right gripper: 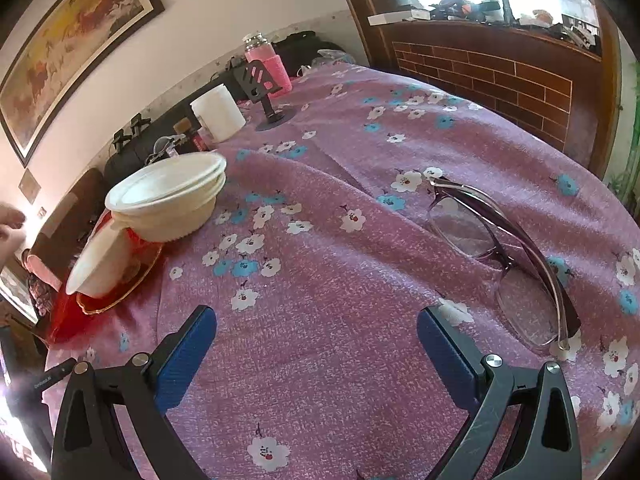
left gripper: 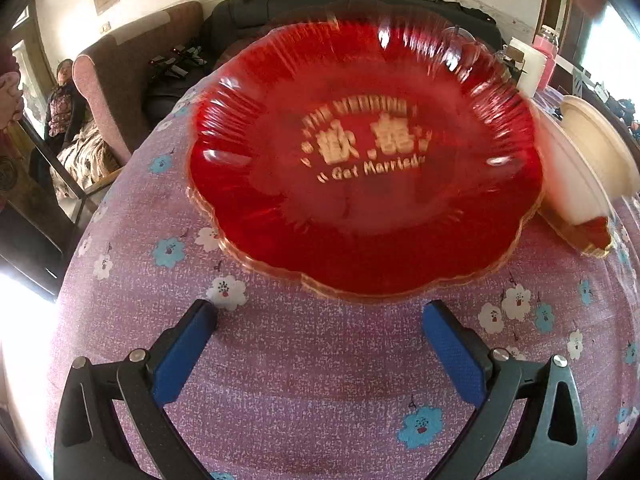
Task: Organize plates and bowls
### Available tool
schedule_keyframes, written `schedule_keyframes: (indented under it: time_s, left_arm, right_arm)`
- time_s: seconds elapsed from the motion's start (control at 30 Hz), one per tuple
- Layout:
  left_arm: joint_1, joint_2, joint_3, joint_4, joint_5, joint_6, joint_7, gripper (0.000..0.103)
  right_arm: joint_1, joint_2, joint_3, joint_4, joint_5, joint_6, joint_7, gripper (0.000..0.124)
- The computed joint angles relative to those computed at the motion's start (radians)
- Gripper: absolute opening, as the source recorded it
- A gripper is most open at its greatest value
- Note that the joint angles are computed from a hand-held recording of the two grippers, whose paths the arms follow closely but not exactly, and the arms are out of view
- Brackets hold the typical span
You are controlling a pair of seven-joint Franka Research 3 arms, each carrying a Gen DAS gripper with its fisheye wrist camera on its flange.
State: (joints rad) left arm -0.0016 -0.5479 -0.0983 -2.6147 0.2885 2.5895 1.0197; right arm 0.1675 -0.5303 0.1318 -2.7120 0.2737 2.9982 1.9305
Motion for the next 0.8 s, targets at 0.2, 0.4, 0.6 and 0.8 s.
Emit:
schedule_keyframes:
  time_s: [0.2, 0.4, 0.6, 0.8]
  left_arm:
    - [0.0, 0.002, -0.001, 0.004, 0.0, -0.002, 0.0, 0.103]
    - [0.001, 0.003, 0.0, 0.003, -0.001, 0.0, 0.002, 0.103]
    - [0.001, 0.003, 0.0, 0.003, -0.001, 0.0, 0.002, 0.103]
    - [0.001, 0.003, 0.0, 0.003, -0.001, 0.0, 0.002, 0.103]
  right_arm:
    - [0.034, 0.008, -0.032, -0.001, 0.028, 0.016, -0.015, 0.102]
    - [0.072, 0.015, -0.062, -0.001, 0.065, 0.026, -0.057, 0.102]
    - [0.103, 0.021, -0.086, 0.001, 0.105, 0.035, -0.097, 0.102]
    - [0.103, 0.026, -0.082, 0.008, 0.121, 0.024, -0.111, 0.102]
